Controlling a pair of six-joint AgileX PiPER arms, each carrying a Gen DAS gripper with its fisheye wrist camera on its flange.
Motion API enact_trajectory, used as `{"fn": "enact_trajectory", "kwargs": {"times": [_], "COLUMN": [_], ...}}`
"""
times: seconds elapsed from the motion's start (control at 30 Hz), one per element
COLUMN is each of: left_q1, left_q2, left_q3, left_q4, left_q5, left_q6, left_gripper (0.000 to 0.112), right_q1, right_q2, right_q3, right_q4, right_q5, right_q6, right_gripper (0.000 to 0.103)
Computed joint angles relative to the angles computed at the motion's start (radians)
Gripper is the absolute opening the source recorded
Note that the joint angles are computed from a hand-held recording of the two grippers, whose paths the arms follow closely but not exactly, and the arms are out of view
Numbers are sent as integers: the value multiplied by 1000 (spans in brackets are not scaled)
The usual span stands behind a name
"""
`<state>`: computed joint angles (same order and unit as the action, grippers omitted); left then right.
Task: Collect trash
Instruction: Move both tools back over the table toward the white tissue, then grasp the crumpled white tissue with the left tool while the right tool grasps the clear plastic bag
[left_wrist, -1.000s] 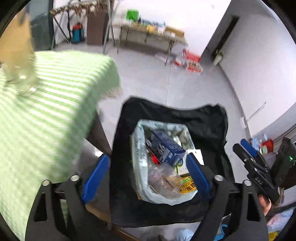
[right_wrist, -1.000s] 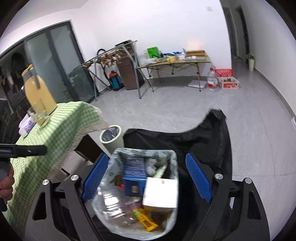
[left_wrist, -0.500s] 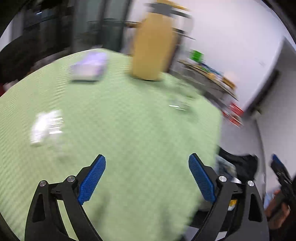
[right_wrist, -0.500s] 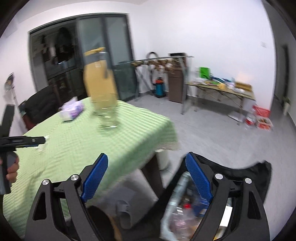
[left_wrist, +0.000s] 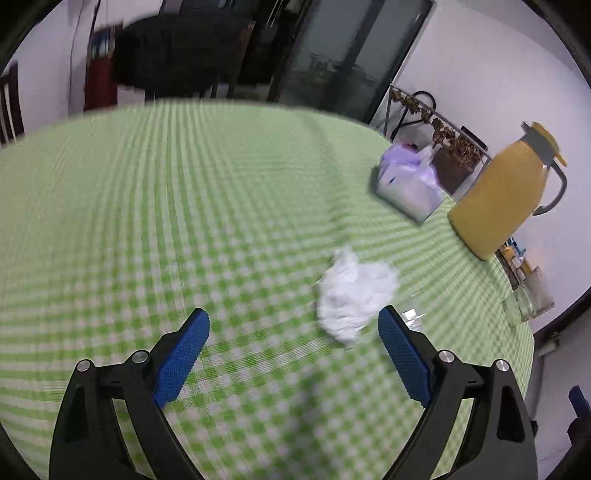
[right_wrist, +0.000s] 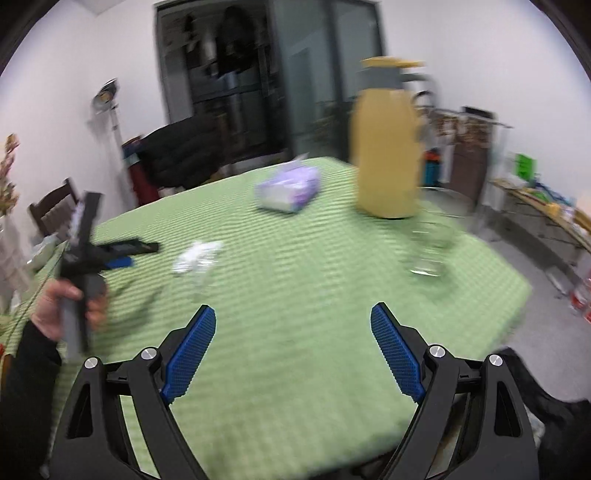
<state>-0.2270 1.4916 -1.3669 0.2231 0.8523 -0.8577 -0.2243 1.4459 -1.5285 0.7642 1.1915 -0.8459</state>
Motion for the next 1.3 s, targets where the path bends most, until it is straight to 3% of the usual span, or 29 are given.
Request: {"fn": "enact_trajectory", "kwargs": {"times": [0.1,0.2,0.3,0.4,0.43,0.5,0.6,0.9,1.03,1.2,1.3], "left_q1": [19,81,117,135,129,147,185,126,52,-74,-119], "left_q2": [-55,-116,-150,-168,-158,-171,-181,-117,-74,-22,34], "left_q3": [78,140,172,189,190,205,222,189,137,69,-2], "left_q4": [-1,-166,-228,-226,-195,-194,-245,-97,45,231,260], "left_q5": [-108,-230,-259,-263,-271,-263,-268,-242,-167,-95,-51], "left_q6": [31,194,256,281,250,259,324,218,98,-29,-8], "left_gripper": [90,90,90,90,90,90,90,90,90,90,90], "right_q1": [210,399,532,598,610,608,570,425,386,332,337], "right_q2": [64,141,227,306,331,371,361,204,161,107,95], "right_q3": [-49,-98,-149,-195,-207,-233,-206,-16,63,141,151], "right_q4": [-92,-226,-351,-422,-450,-453,-401,-257,-258,-149,-154], "right_q5": [-70,-155,-203,-216,-214,-194,-193,-311,-430,-478,-493], "right_q6": [118,236,331,392,418,434,390,195,219,135,129], "right_gripper": [82,82,82,61,48,23,21,20,21,21,21]}}
